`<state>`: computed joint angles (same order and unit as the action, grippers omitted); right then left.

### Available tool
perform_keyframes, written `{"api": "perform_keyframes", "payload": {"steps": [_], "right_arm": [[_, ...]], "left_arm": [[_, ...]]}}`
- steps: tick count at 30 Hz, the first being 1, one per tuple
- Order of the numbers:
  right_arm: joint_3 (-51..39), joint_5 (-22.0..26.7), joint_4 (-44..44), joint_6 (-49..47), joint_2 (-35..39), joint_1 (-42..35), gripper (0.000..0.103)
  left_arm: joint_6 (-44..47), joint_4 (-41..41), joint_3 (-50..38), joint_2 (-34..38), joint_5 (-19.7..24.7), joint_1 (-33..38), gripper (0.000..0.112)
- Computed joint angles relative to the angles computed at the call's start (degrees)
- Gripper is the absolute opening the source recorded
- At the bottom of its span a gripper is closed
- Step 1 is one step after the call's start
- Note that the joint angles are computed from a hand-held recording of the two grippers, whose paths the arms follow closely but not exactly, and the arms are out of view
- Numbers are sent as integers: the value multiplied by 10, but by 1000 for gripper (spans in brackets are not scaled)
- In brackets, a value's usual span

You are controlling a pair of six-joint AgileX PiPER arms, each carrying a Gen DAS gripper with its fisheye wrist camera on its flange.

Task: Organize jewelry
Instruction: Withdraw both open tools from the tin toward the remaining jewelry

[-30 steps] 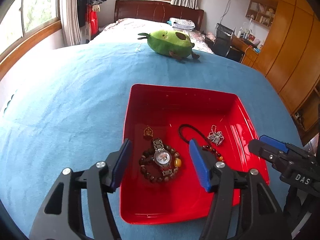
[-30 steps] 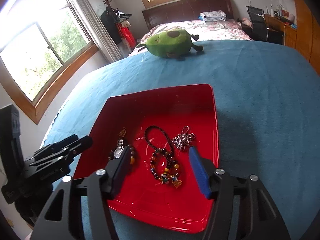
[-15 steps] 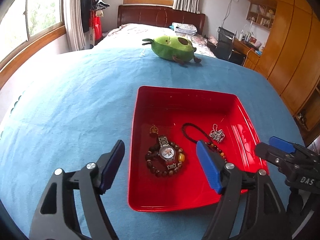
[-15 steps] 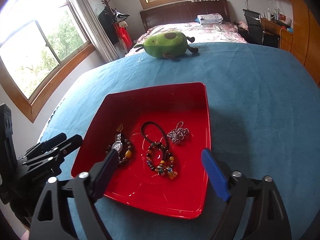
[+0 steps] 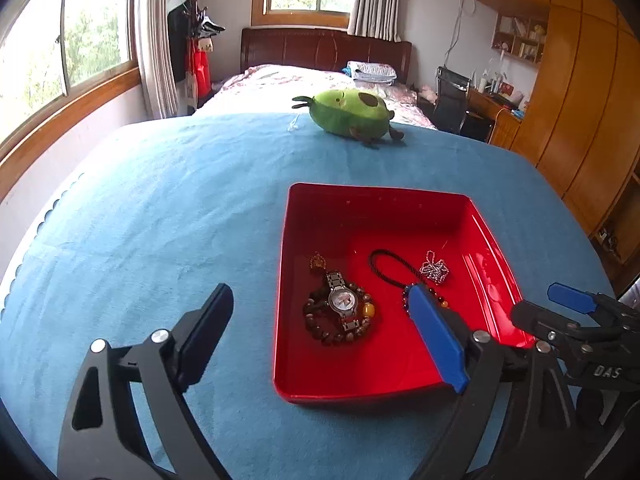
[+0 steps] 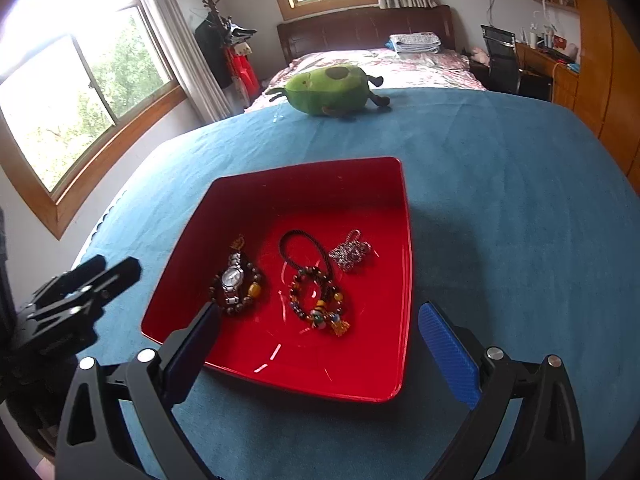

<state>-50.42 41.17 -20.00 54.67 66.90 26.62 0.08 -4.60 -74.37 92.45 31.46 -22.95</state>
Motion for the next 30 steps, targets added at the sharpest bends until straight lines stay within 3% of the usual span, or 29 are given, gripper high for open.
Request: {"api": "perform_keyframes", "payload": {"steps": [7,15,23,30], "right_arm": [[15,27,-25,67,-29,36,99],[50,25,-54,114,-82,103,99],[91,102,-105,230,-132,241,99],[122,180,-150,367,-145,391,99]], "left_arm": [[17,-13,54,-55,-14,3,91],[64,-54,127,-126,-10,11,94],[158,-106,236,-209,28,56,94],[189,-126,313,-275,47,84,94]]}}
